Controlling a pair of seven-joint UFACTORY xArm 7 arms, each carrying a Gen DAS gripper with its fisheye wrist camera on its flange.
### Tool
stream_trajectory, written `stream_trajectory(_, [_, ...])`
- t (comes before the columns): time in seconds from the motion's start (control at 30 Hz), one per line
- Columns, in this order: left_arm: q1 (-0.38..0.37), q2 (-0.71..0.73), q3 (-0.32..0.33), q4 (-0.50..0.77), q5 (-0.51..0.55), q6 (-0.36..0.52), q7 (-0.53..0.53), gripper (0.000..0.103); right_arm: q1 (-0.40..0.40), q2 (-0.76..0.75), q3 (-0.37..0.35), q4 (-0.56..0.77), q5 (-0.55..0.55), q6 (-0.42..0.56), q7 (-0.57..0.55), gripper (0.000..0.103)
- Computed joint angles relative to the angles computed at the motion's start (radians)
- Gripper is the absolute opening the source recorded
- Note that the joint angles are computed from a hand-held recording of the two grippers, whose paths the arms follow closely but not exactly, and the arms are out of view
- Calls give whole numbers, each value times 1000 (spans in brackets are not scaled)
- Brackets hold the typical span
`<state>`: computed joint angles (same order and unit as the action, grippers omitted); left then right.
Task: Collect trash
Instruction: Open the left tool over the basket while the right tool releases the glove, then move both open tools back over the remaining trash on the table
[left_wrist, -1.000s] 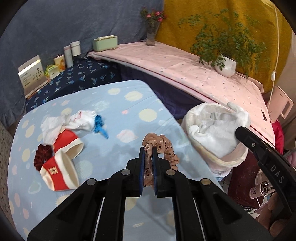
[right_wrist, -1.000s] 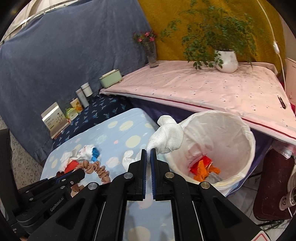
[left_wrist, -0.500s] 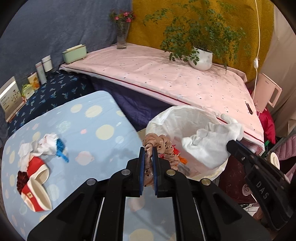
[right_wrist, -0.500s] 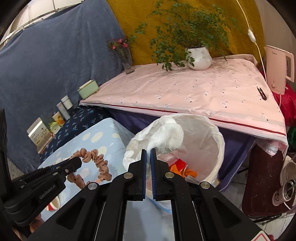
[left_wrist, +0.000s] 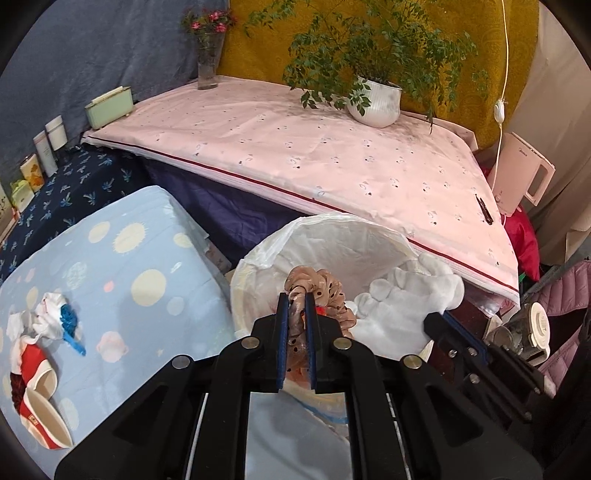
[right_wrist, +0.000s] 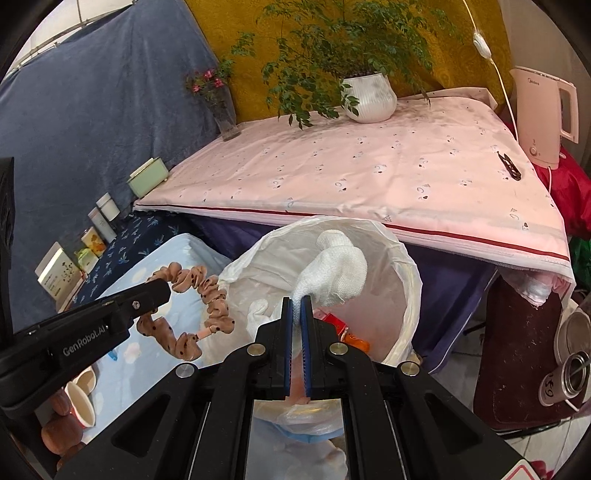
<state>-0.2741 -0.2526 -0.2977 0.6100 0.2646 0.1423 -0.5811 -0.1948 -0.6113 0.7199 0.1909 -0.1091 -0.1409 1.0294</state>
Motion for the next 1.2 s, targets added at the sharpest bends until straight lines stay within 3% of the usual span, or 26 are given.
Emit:
stream_trajectory(0.07, [-17, 21, 16, 11, -26, -12, 8, 14, -26, 26, 13, 7, -2, -22, -4, 11])
stream_trajectory(0.13, [-7, 33, 9, 20, -23, -12, -8, 39, -49, 33, 35, 12, 9, -31, -2, 15])
stream_trajectory(0.2, [49, 28, -33, 19, 40, -11, -82, 55, -50, 44, 32, 15, 17, -39, -9, 23])
stream_trajectory(0.23, [80, 23, -56, 18, 80, -12, -123, 59, -55, 38, 42, 16, 24, -36, -9, 29])
stream_trajectory(0.47, [46, -3, 5, -11, 55, 3, -110, 59, -40, 19, 48, 21, 30, -11, 7, 33])
stream_trajectory(0.87, [56, -158, 32, -131, -24, 21, -65, 59, 37, -29, 55, 59, -30, 64, 77, 39])
stream_trajectory(1.2, [117, -372, 64, -281, -83, 93, -33, 69, 67, -18, 112, 142, -105, 114, 153, 44])
